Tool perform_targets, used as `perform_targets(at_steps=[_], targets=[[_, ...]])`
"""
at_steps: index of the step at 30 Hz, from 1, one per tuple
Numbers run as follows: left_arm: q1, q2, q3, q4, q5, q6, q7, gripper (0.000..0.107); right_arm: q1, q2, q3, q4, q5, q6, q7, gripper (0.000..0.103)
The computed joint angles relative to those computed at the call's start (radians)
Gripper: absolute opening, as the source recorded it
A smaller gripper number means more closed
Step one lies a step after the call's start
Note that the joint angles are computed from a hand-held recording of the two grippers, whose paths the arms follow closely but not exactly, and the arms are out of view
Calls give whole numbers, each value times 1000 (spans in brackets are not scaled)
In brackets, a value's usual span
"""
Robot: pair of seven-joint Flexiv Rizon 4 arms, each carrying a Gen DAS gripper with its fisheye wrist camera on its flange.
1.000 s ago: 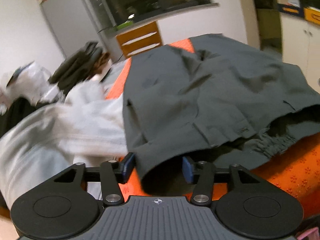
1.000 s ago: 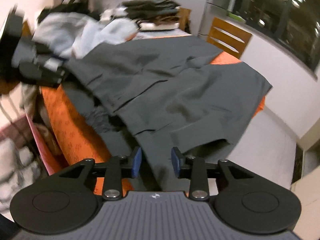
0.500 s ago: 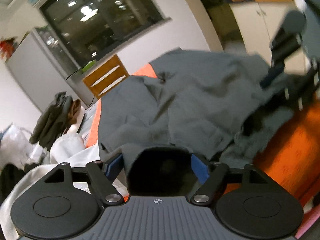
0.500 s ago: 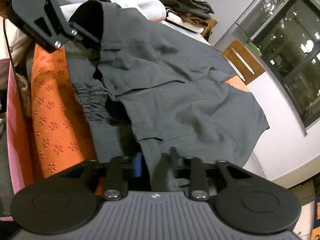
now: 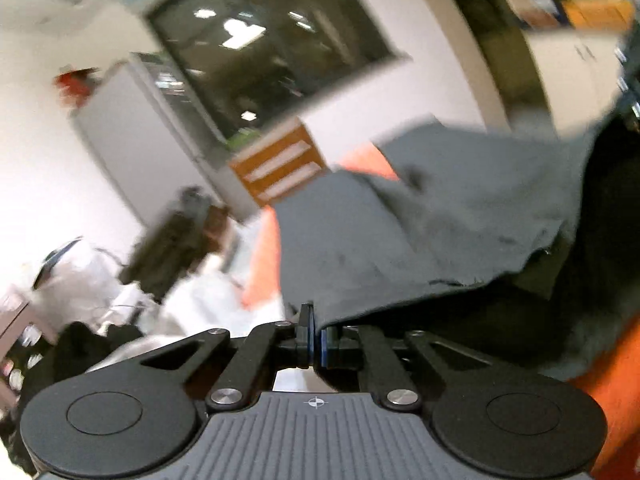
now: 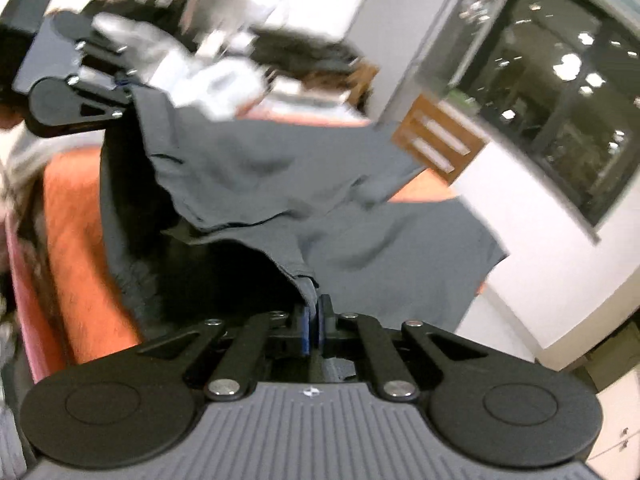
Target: Fold clothes
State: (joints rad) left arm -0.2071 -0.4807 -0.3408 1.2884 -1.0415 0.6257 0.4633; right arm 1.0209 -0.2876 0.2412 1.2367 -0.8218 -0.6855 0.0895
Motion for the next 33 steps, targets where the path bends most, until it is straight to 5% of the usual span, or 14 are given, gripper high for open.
perform_targets(at_steps=[4, 8, 18, 33], targets=[[4, -23, -10, -107, -17, -38, -190, 5, 79, -42, -39, -103, -150, -137, -39, 5], [11, -17, -12, -114, -28, -38, -222, 5, 116, -60, -61, -154, -183, -145, -60, 5], [7, 1, 44, 25, 110, 51, -164, 5, 17, -21, 1, -3, 84, 75, 62, 5], [12, -11, 32, 100, 207, 154, -78, 6, -65, -8, 28, 131, 169, 252, 57, 6]])
